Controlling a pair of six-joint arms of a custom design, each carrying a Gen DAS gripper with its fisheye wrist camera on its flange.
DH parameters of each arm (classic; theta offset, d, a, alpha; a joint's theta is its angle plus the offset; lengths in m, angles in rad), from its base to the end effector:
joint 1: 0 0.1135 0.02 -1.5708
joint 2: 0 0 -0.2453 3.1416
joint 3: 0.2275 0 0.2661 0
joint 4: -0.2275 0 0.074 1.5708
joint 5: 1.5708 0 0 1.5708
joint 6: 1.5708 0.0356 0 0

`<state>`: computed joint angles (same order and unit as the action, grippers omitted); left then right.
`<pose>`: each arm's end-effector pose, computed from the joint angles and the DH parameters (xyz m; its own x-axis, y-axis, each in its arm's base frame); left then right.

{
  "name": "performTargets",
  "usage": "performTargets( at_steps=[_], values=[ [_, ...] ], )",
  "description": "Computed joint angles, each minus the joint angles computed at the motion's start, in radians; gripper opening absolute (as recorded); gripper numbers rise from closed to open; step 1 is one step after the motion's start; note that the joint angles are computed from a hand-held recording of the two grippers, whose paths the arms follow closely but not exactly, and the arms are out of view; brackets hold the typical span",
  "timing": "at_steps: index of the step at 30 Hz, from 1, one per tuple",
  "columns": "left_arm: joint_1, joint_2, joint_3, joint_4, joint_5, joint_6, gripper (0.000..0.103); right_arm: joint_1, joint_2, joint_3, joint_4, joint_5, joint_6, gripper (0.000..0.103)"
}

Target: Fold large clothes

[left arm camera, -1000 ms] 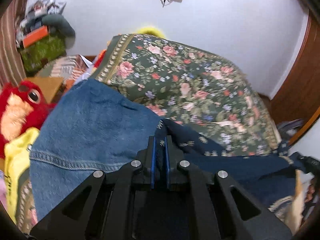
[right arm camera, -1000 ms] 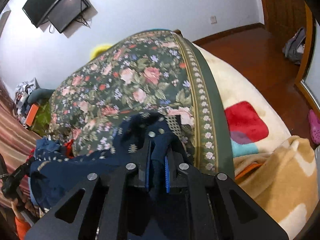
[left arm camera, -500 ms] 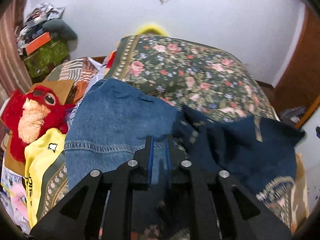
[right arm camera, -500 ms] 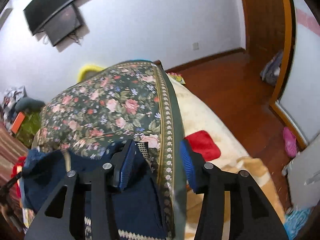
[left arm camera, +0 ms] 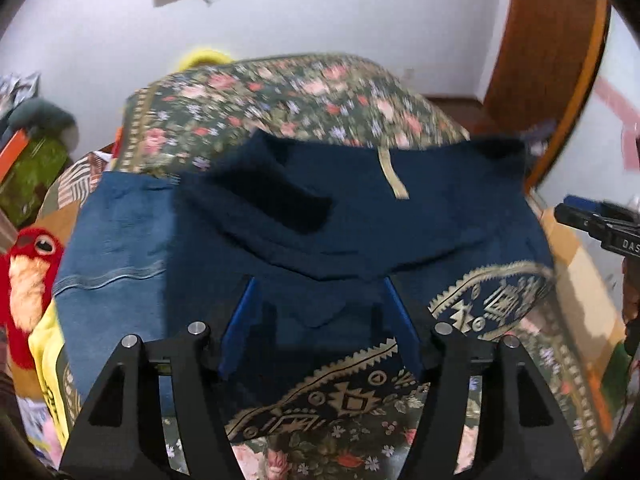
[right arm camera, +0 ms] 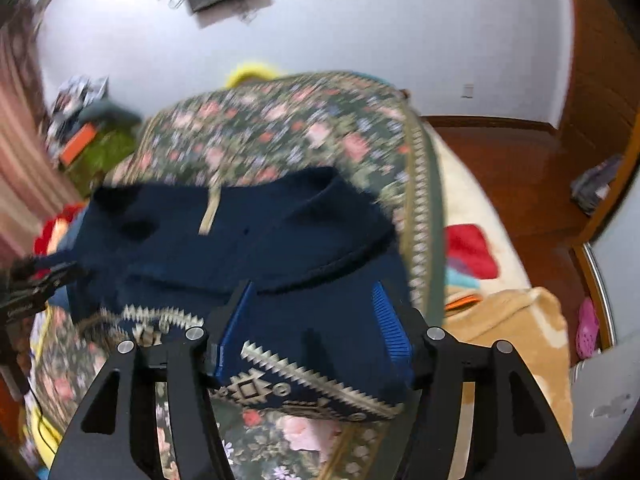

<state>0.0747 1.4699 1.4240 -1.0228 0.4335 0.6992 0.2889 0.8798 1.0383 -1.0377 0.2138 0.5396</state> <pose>0.3084 0.0081 0.3124 -0.5829 0.5421 -0.6053 0.6651 0.7463 0.0279 0.1743 0.0439 0.3189 -0.7098 0.3128 -0.6311 0.2518 0.9495 0.1875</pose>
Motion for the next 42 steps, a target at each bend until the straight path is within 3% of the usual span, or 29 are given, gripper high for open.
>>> performTargets(
  at_steps=[4, 11, 15, 19, 22, 26, 29, 34, 36, 42],
  values=[
    [-0.073, 0.05, -0.046, 0.12, -0.101, -0.04, 0.063, 0.02, 0.108, -0.044, 0.09, -0.032, -0.018, 0.057],
    [-0.1, 0.242, 0.069, 0.276, -0.147, -0.115, 0.062, -0.061, 0.321, -0.028, 0.263, -0.074, -0.08, 0.057],
    [-0.14, 0.255, 0.064, 0.423, -0.252, -0.14, 0.062, -0.113, 0.391, 0.016, 0.346, -0.082, -0.078, 0.057],
    [-0.135, 0.338, 0.165, 0.433, -0.293, -0.23, 0.062, -0.142, 0.426, 0.047, 0.383, -0.052, -0.019, 0.057],
    [-0.124, 0.341, 0.165, 0.486, -0.364, -0.292, 0.062, -0.122, 0.404, 0.041, 0.375, -0.04, 0.016, 0.057],
    [-0.032, 0.355, 0.232, 0.338, -0.194, -0.3, 0.062, -0.069, 0.349, -0.004, 0.328, -0.015, -0.017, 0.057],
    [0.025, 0.306, 0.198, 0.277, -0.119, -0.261, 0.063, -0.042, 0.317, -0.042, 0.278, 0.012, -0.032, 0.068],
    [0.104, 0.206, 0.093, 0.215, -0.086, -0.145, 0.064, -0.004, 0.156, -0.142, 0.174, 0.047, -0.029, 0.072],
    [0.158, 0.172, 0.054, 0.185, -0.053, -0.109, 0.068, -0.004, 0.098, -0.158, 0.11, 0.046, -0.015, 0.08],
    [0.345, 0.092, -0.027, 0.109, 0.079, -0.081, 0.072, -0.044, -0.071, -0.189, -0.089, 0.027, 0.055, 0.083]
  ],
)
